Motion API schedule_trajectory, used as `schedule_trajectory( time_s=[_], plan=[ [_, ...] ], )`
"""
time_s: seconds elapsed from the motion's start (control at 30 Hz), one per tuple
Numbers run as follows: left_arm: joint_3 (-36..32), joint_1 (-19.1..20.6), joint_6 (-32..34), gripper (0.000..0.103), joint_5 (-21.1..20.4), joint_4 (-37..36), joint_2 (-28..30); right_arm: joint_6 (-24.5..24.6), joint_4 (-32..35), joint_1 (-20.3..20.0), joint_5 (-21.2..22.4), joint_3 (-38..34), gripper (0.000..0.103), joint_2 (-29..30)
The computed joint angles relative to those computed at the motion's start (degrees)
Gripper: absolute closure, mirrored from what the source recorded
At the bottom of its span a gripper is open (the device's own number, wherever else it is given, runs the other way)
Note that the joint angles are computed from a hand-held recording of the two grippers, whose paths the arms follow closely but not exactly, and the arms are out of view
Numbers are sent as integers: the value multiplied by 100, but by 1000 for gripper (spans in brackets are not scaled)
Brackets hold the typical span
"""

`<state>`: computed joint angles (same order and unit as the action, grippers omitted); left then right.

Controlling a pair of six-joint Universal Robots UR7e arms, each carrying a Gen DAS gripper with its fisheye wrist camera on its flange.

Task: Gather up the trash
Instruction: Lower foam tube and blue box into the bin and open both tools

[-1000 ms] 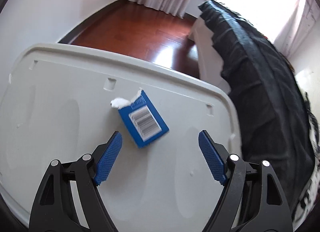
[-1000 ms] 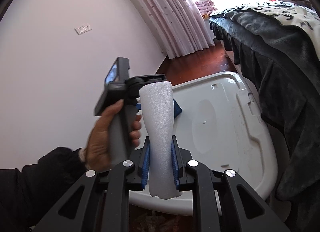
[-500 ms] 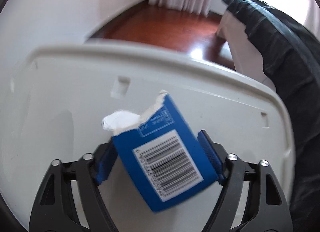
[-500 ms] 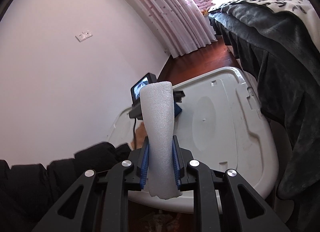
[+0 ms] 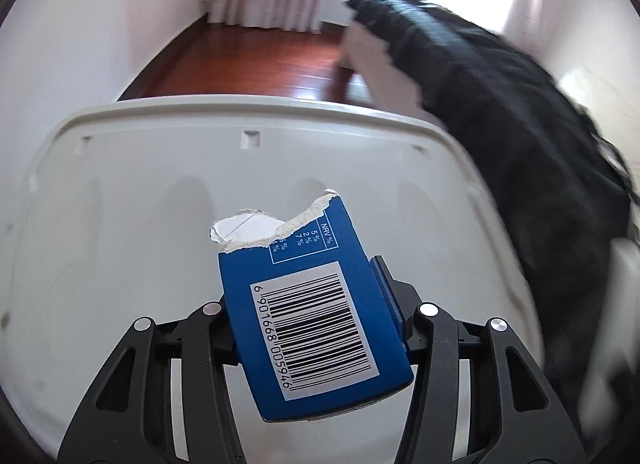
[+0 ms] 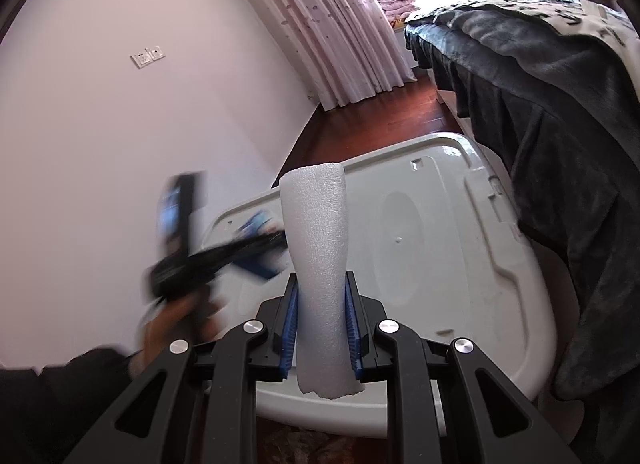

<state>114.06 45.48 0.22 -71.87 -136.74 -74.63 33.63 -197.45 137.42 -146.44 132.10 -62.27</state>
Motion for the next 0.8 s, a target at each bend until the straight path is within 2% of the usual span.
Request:
schedule_trajectory(
  time_s=[0.1,0.17,0.27,0.33,0.53,0.63,0.73,0.8],
  plan=[
    [81,-4,336,53,-108,986,-1031,-192,-130,-3,143,-284,81,276],
    [20,-27,563,52,-39,1825,-1779,-243,37,18,191,-580,81,524],
    [-195,-69,701,52,289,3021,-2685,-333,280,137,189,-1006,81,912],
    [-320,-78,752,52,549,3471,-3070,-258,554,286,169,-1302,81,1224],
    [-726,-246,886,51,1688,4649,-4263,666,1230,747,354,-1722,81,1814],
    [-1019,-361,881,51,2049,5110,-4601,1135,1612,1040,393,-1818,80,1964],
    [-1155,-479,836,51,2313,5282,-4823,1579,2002,1308,337,-1867,80,2048],
    [-992,-595,1025,51,2511,5168,-5009,1927,2265,1440,290,-1854,80,2062]
  ],
)
